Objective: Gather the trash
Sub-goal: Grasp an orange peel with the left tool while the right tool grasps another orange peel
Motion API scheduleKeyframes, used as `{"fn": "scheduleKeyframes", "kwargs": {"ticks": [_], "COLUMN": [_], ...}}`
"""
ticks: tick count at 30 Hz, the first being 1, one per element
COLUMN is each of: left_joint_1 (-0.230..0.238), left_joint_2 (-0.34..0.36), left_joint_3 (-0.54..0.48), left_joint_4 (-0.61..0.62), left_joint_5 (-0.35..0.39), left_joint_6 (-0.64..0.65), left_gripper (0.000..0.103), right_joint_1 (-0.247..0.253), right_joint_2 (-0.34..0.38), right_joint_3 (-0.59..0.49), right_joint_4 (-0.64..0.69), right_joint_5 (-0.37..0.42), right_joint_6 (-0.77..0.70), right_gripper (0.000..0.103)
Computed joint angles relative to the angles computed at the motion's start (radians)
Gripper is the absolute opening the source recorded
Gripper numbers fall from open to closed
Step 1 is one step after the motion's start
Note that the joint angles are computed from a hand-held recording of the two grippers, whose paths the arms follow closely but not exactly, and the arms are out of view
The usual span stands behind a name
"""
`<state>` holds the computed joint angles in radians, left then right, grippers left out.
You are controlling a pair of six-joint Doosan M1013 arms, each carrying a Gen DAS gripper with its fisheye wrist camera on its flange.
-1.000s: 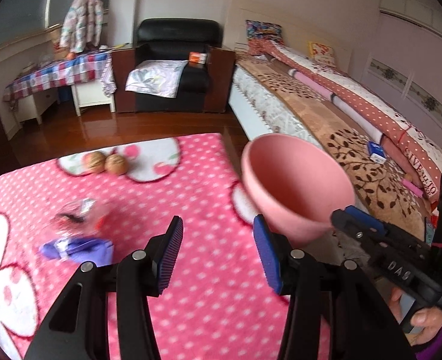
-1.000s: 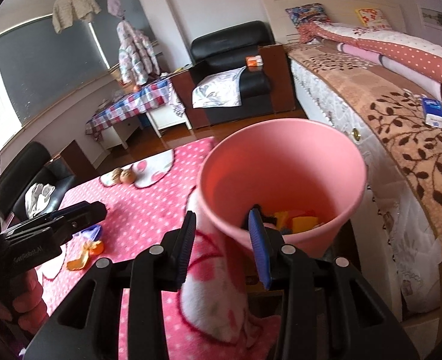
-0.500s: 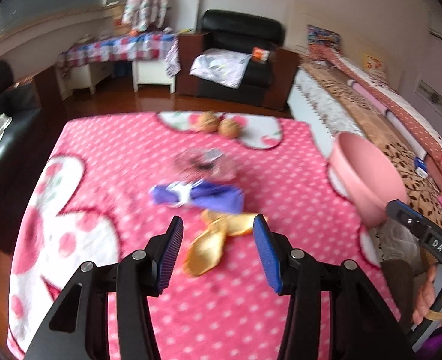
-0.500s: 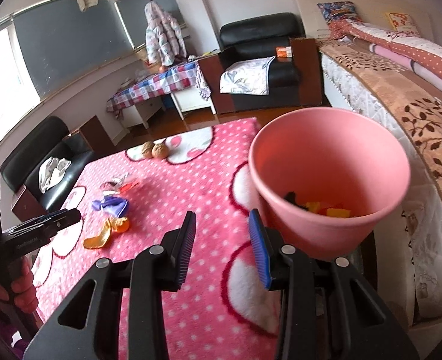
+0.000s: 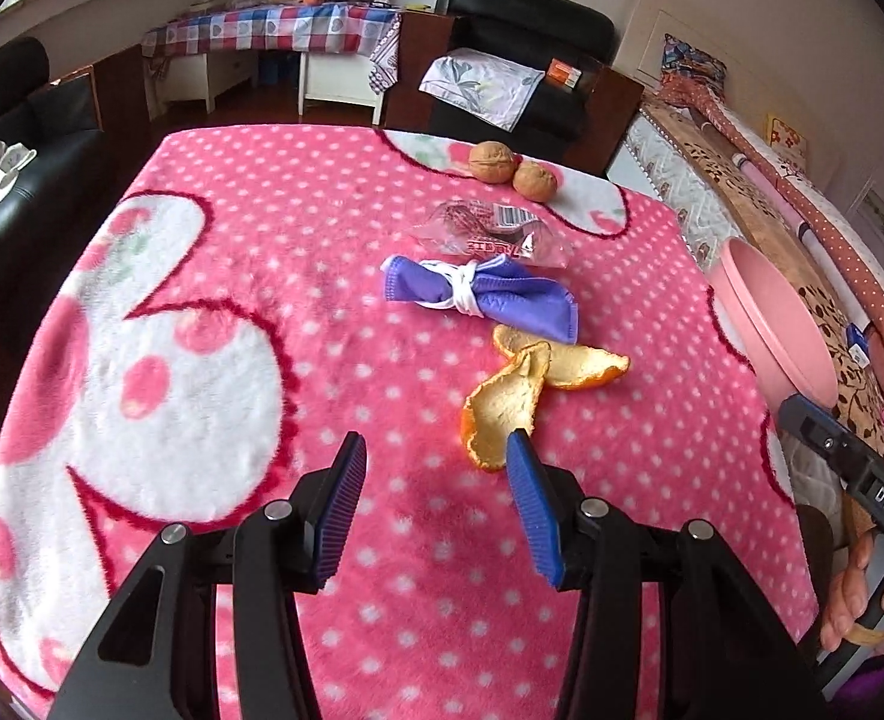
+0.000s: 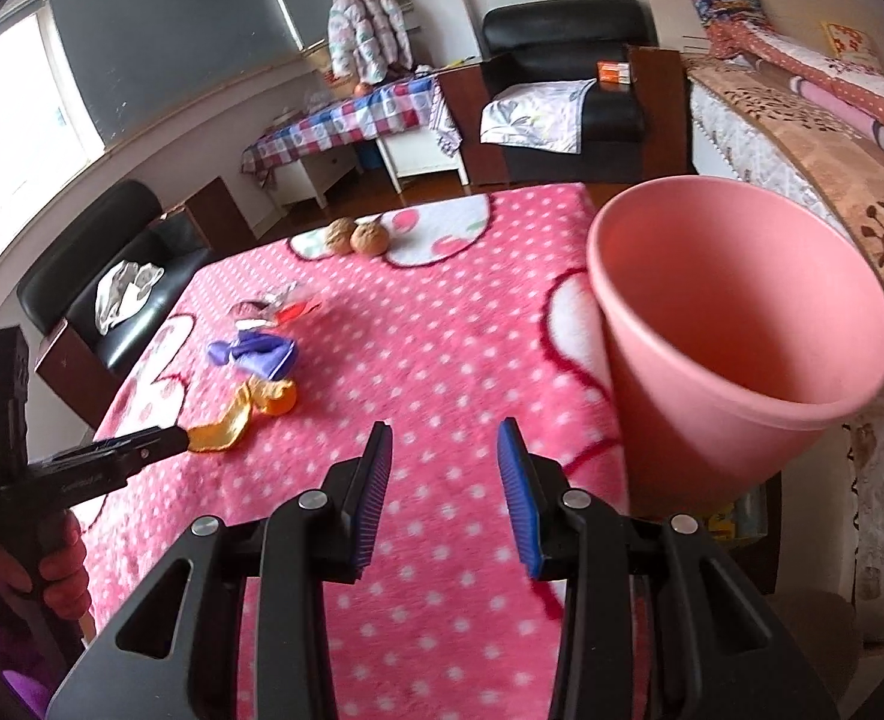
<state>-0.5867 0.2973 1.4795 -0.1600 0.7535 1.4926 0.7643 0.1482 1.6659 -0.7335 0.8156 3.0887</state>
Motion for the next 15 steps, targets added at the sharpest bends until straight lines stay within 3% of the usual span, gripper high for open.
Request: {"fn": "scheduleKeyframes", "kwargs": {"ticks": [7, 15], "left_joint_1": [-0.005, -0.006], "left_joint_2": [0.016, 0.034], "left_joint_3": [-0.016, -0.03], "left_joint_4": [-0.048, -0.072], "left_joint_5": [0.008, 0.028], "left_joint_6": [0.063, 0.086], "left_gripper": [0.039, 0.011], "right_joint_1": [0.0, -0.013], "right_joint_2": [0.022, 0.05], "right_joint_3": [-0.026, -0.067], "right_joint_4": [0.033, 0.122], "right_joint_5": [-0.017, -0.076], "right_joint_6": [-0.066, -0.193], "right_gripper": [0.037, 0.037]}}
